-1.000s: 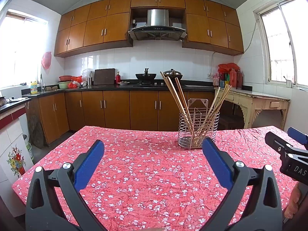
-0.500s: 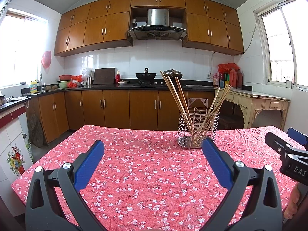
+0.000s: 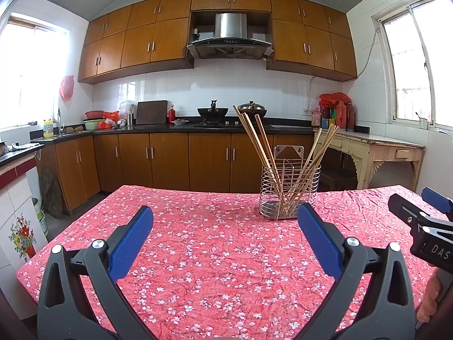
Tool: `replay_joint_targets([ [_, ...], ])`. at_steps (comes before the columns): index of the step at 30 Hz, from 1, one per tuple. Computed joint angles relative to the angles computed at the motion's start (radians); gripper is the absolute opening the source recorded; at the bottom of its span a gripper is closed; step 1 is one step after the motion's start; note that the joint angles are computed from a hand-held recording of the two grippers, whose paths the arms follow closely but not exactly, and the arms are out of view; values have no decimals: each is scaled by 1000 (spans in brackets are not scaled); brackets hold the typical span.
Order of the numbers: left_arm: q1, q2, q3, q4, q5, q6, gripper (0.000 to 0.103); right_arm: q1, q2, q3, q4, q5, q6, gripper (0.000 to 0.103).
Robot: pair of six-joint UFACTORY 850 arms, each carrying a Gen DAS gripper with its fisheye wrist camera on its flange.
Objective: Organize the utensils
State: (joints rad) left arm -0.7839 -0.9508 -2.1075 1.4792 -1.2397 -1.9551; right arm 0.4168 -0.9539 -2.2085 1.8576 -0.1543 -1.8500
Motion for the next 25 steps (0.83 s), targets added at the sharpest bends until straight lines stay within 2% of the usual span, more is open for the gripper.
replay_joint_targets([
  [10,-1,-29,-49,-6,-12,26,101,-1,4,8,17,-1,-16,99],
  [25,3,-26,-47,-10,1,19,101,-2,2,3,-7,-1,13,99],
])
